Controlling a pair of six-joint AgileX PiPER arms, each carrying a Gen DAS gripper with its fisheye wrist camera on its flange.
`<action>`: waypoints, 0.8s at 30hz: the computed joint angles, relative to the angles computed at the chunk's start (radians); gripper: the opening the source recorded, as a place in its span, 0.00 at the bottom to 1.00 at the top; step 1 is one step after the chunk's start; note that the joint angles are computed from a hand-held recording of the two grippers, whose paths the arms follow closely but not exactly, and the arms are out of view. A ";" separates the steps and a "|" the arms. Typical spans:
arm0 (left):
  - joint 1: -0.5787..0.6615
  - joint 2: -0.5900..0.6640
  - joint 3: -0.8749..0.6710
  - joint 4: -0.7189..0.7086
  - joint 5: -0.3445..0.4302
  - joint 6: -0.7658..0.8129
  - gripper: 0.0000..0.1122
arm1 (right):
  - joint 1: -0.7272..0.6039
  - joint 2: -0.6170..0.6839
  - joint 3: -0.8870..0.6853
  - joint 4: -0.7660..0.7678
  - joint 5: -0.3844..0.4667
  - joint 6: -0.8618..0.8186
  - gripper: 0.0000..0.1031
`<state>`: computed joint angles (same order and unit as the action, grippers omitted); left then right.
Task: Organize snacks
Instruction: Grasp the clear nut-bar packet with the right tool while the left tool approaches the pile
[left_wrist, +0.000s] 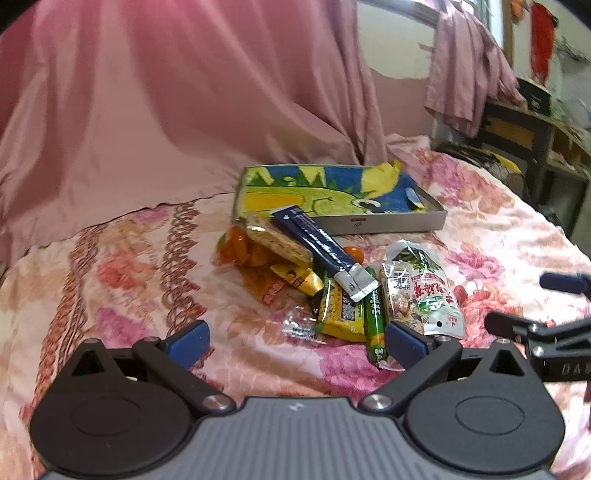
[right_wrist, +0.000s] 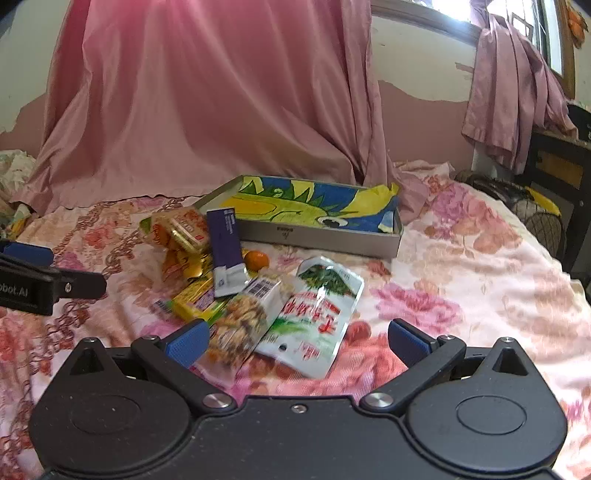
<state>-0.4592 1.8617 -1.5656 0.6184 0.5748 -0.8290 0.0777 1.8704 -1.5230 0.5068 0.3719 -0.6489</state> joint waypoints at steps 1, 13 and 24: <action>0.020 0.016 -0.024 -0.061 -0.007 0.074 0.91 | 0.002 0.023 -0.036 -0.018 0.016 0.018 0.99; 0.192 0.249 -0.378 -0.555 0.118 0.705 0.91 | 0.085 0.314 -0.375 -0.227 0.067 0.302 0.99; 0.230 0.413 -0.590 -0.741 0.185 0.765 0.91 | 0.135 0.407 -0.451 -0.433 0.080 0.517 0.92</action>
